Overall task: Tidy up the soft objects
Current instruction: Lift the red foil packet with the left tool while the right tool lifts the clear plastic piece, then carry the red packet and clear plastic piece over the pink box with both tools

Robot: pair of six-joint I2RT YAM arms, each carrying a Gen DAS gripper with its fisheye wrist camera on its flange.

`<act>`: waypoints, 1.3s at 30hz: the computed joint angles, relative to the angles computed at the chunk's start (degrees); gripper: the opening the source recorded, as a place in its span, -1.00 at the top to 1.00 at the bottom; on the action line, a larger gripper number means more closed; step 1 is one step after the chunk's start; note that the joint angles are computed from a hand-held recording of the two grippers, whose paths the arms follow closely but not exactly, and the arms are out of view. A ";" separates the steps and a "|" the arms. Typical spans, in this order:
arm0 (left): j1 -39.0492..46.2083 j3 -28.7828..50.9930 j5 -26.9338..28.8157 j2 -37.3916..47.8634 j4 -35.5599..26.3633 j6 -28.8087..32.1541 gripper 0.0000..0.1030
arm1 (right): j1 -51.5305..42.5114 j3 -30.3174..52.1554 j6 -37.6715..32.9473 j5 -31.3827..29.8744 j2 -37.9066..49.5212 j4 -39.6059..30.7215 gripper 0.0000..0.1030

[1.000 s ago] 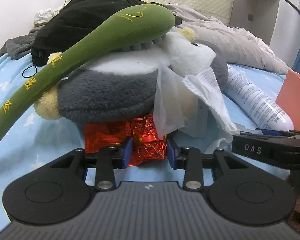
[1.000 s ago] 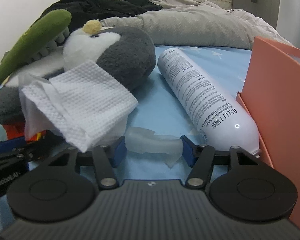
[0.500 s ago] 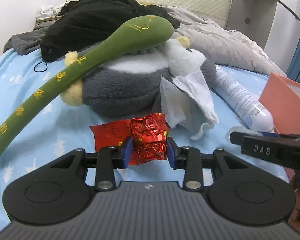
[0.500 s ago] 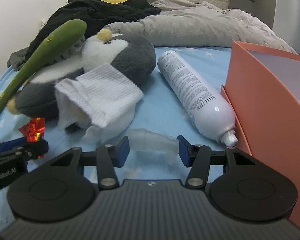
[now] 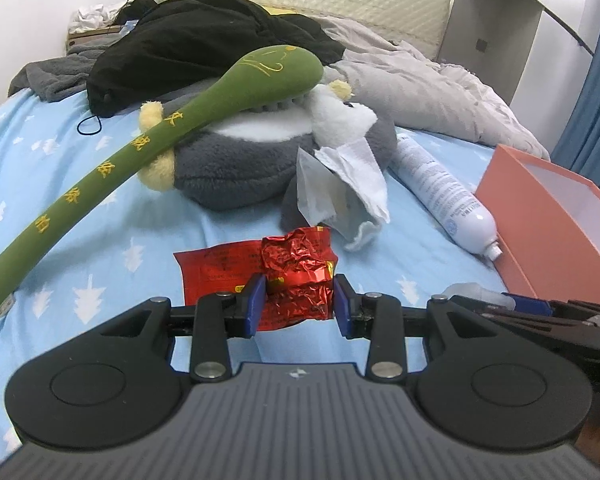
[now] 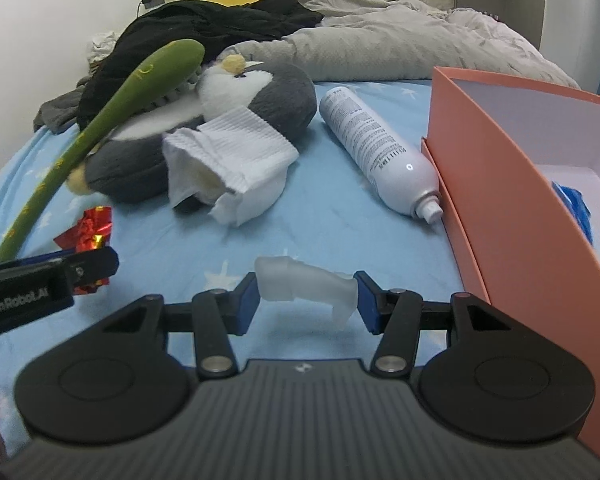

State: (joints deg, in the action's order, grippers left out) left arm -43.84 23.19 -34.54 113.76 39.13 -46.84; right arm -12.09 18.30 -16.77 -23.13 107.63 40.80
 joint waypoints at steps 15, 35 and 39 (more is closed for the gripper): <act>-14.37 -4.14 -3.82 -14.32 -18.89 -15.38 0.20 | -12.47 -9.05 -10.86 -8.56 -24.26 -22.02 -0.06; -17.94 6.51 -1.98 -30.62 -37.35 -8.27 0.20 | -30.97 2.17 -23.60 -23.20 -44.91 -57.90 -0.06; -17.55 11.45 -2.14 -31.74 -38.93 -3.20 0.20 | -33.82 6.91 -24.79 -26.17 -44.84 -61.39 -0.06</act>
State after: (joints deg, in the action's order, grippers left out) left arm -61.39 34.64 -36.68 82.02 0.19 -50.05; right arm -45.91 25.20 -41.56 -49.30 62.80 -20.60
